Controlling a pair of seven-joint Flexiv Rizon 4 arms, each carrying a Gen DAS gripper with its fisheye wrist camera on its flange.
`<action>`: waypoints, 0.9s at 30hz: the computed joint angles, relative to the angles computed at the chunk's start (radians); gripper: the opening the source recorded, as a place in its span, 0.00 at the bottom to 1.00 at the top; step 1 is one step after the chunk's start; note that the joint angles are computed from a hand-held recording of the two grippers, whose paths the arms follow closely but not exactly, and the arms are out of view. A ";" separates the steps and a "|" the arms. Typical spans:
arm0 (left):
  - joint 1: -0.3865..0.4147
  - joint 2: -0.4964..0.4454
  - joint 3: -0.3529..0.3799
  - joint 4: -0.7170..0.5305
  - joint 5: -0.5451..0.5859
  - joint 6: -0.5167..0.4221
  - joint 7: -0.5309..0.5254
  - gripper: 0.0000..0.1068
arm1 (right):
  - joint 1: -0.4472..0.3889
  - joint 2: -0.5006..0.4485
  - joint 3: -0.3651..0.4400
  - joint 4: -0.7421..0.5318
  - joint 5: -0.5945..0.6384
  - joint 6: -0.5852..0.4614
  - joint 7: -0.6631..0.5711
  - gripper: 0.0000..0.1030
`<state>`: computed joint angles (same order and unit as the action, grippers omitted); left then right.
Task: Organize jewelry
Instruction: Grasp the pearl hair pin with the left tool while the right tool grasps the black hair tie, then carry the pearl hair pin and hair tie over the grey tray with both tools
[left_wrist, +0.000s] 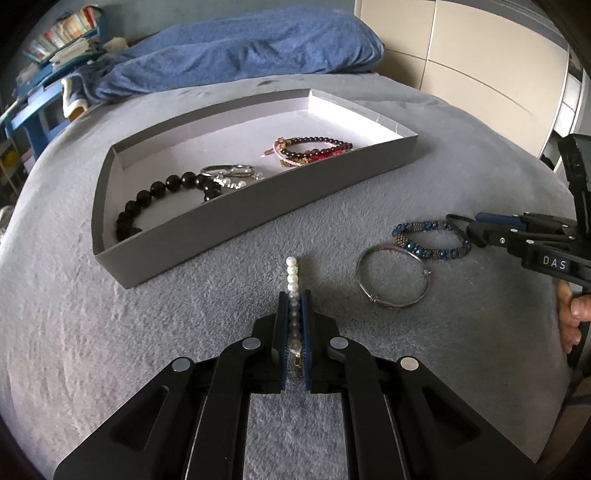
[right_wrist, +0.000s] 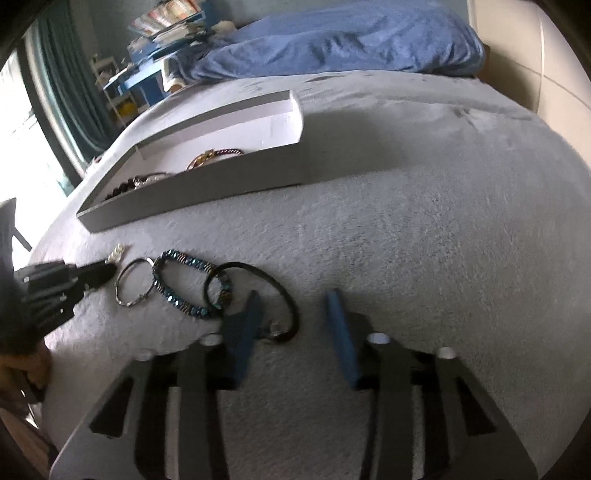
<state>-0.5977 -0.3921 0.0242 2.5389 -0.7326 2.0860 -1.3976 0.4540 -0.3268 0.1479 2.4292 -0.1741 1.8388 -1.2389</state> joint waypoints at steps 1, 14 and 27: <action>-0.017 -0.003 0.008 -0.003 -0.019 0.003 0.013 0.07 | -0.011 0.001 0.012 0.002 -0.008 0.002 -0.005 0.10; 0.031 0.033 -0.017 0.028 0.071 0.058 -0.030 0.06 | -0.282 0.016 0.206 0.003 -0.217 0.099 0.099 0.03; 0.053 0.115 -0.041 0.032 -0.018 0.126 0.024 0.06 | -0.589 -0.041 0.292 -0.081 -0.736 0.242 0.473 0.03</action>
